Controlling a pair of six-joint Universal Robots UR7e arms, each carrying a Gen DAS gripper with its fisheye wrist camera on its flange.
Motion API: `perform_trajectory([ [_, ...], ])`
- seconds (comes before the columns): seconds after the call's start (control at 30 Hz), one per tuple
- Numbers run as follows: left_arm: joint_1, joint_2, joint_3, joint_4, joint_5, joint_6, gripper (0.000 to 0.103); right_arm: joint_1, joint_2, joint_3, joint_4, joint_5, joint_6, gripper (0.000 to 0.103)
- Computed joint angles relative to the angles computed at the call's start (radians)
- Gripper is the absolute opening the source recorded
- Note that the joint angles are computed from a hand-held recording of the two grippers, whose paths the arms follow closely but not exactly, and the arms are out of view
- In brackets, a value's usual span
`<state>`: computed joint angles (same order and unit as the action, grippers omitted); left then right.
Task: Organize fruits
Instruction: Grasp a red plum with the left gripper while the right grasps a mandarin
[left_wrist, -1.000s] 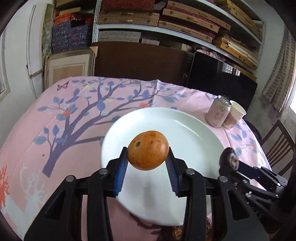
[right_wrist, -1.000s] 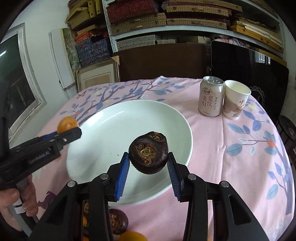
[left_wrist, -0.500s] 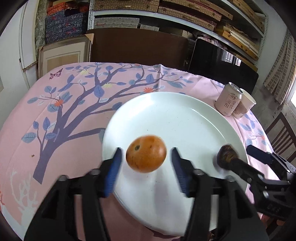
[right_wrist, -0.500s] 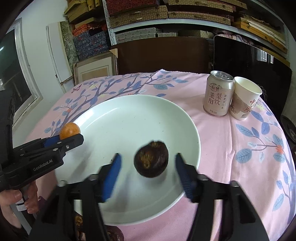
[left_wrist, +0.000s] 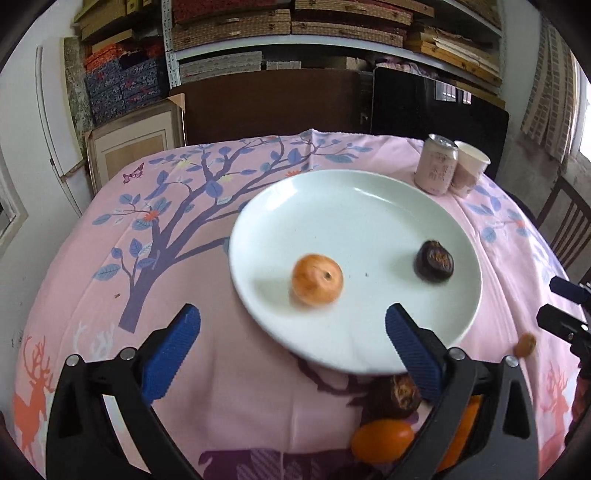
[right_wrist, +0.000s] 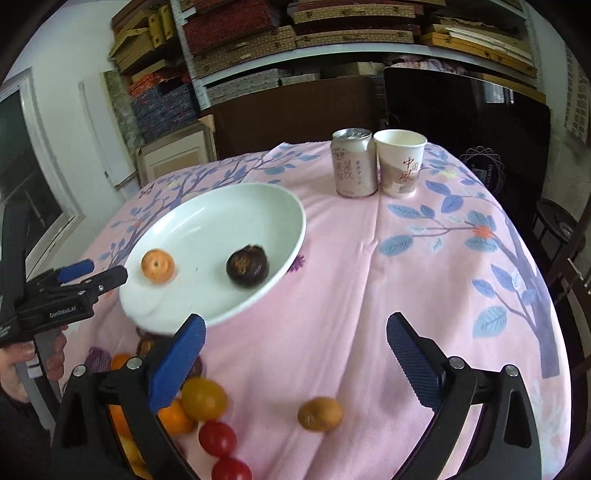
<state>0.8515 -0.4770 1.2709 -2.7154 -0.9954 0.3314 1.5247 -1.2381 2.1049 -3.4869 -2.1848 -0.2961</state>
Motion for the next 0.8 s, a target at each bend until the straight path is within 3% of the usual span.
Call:
perform_trajectory([
  [0.07,-0.014,-0.043,0.106,-0.068,0.027,0.069,0.098,0.001,-0.019,0.07,-0.048,0.036,-0.045,0.099],
  [0.2,-0.054,-0.156,0.35,-0.216,0.057,0.203,0.098,0.03,-0.064,0.217,-0.094,0.105,-0.022,0.099],
  [0.33,-0.073,-0.332,0.598,-0.275,-0.095,0.277,0.098,0.111,-0.044,0.319,-0.157,0.052,0.017,0.099],
  [0.43,-0.088,-0.43,0.744,-0.303,-0.116,0.282,0.098,0.174,0.009,0.352,-0.204,0.01,-0.001,0.099],
  [0.67,-0.096,-0.497,0.844,-0.232,-0.032,0.153,0.098,0.244,0.159,0.24,-0.113,-0.203,-0.003,0.099],
  [0.8,-0.071,-0.505,0.828,-0.168,-0.041,0.083,0.098,0.23,0.165,0.215,-0.051,-0.211,0.041,0.099],
])
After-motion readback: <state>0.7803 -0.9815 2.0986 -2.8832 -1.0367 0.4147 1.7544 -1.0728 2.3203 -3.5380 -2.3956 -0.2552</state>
